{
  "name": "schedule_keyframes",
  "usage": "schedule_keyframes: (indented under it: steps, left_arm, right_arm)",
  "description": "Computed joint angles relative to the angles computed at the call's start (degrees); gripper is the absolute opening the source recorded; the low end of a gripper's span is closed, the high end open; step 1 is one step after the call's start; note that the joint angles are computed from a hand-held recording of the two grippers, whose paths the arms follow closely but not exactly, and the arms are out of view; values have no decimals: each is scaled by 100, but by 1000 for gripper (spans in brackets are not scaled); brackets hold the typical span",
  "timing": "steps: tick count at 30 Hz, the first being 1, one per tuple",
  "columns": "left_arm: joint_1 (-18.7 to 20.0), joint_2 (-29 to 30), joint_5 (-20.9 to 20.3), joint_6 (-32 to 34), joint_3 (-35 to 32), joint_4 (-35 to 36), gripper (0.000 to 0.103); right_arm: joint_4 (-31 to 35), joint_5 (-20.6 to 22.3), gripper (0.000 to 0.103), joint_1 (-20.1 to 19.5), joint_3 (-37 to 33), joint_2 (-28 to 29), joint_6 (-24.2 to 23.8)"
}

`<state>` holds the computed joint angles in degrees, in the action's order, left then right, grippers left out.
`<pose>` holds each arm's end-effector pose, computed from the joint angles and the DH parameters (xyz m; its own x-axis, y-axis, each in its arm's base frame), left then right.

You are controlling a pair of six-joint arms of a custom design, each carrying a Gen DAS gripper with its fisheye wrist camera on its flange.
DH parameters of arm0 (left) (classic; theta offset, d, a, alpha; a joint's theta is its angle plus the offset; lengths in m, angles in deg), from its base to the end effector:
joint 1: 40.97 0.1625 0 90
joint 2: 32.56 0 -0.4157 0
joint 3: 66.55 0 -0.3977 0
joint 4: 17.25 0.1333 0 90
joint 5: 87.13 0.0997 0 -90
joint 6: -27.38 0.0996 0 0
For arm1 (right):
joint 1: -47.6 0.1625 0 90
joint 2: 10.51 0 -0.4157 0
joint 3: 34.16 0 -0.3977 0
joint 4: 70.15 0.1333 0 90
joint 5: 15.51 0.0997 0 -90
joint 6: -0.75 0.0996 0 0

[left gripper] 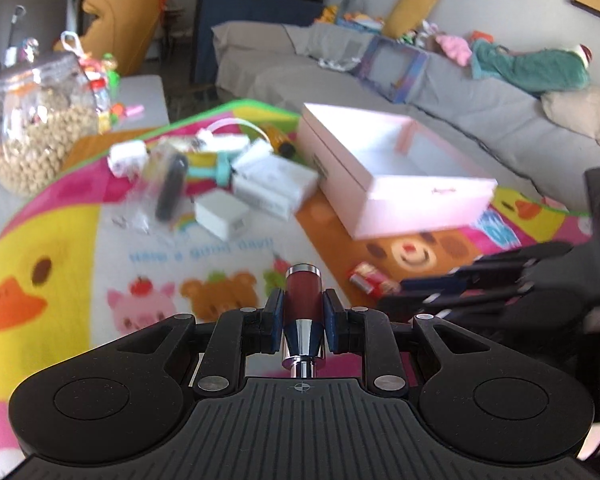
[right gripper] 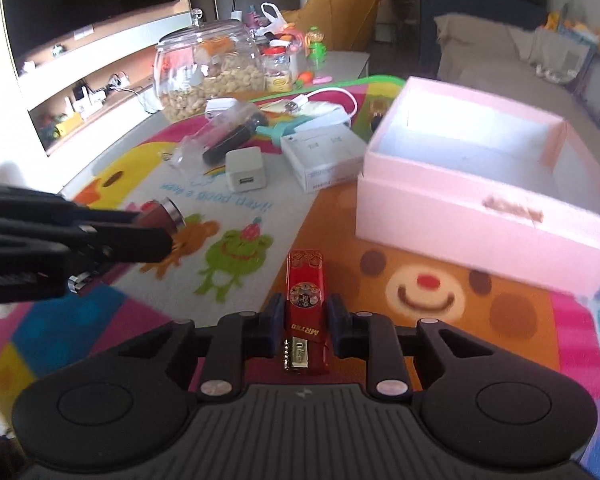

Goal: Organize rigid objects
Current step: 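Carry both red items over the pink box and open both tools to drop them, then grasp the clear bag with the left tool while the right tool grasps the white USB charger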

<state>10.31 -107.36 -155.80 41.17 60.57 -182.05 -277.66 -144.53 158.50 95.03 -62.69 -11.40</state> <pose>-0.1678 -0.4803 0.2013 -0.6525 0.6323 -0.4176 0.7553 0.5871 -0.2912 0.2337 -0.4142 0.1093 -0.7951 -0.0470 0.6047 -0.4487 0.7165 -0.5341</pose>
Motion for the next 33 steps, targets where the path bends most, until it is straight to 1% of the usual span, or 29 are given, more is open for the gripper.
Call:
schedule_keyframes:
  steps: [4,6,8,11,12,14,15,16,18,19,20,21,22,23,24,26,28,30,31,32,33]
  left_arm:
    - [-42,-26,-318,-30,41,238,24]
    - [-109,68,-537,-59,-46,180,24]
    - [-191,253,-751,-24,-263,39,24]
    - [-322,710,-1095,118,-763,-430,24]
    - [-355,915,-1206,128,-1000,-560,24]
    - [-395,1374,-1359,48,-1593,-597,24]
    - [-421,1610,-1342,-2,-1896,-536,24]
    - [-440,1851,-1307,22,-2190,-461,25]
    - [-454,2275,-1175,244,-2596,-455,25]
    - [-449,2435,-1076,285,-2693,-550,25]
    - [-416,2530,-1033,281,-2751,-606,25]
    - [-348,2567,-1088,270,-2776,-613,25]
    - [-262,2553,-1184,246,-2766,-618,25]
    - [-175,2510,-1239,221,-2716,-659,25]
    - [-92,2445,-1233,234,-2641,-718,25]
    - [69,2264,-1016,347,-2445,-850,25]
    - [201,2091,-598,481,-2248,-1016,25]
    - [336,1924,-170,457,-2087,-1080,25]
    - [401,1841,-7,371,-2043,-998,25]
    - [462,1762,99,315,-2017,-868,25]
    - [523,1702,143,325,-2000,-742,25]
  right_arm:
    - [-166,-139,23,138,524,-588,353]
    - [-386,-197,22,239,684,-888,362]
    - [-701,-410,22,387,639,-1006,121]
    - [-1346,-756,23,491,273,-989,-633]
    - [-1477,-755,23,464,129,-1002,-837]
    - [-1468,-542,23,315,-103,-1095,-1030]
    - [-1372,-430,23,203,-237,-1155,-1052]
    - [-1440,-485,23,148,-372,-1109,-1070]
    - [-1745,-788,29,85,-649,-922,-1209]
    - [-1923,-835,34,50,-708,-852,-1310]
    - [-2055,-786,39,10,-668,-845,-1354]
    - [-2127,-654,43,-55,-550,-884,-1312]
    - [-2130,-499,53,-129,-407,-947,-1230]
    - [-2104,-363,60,-201,-270,-1002,-1171]
    - [-2072,-308,60,-253,-165,-1024,-1191]
    - [-2131,-335,60,-289,-123,-896,-1396]
    - [-2393,-448,60,-242,-254,-549,-1737]
    - [-2630,-292,60,-232,-410,-250,-1993]
    - [-2456,-108,62,-250,-465,-208,-1979]
    - [-2041,120,62,-287,-512,-267,-1877]
    - [-1479,376,62,-337,-579,-365,-1674]
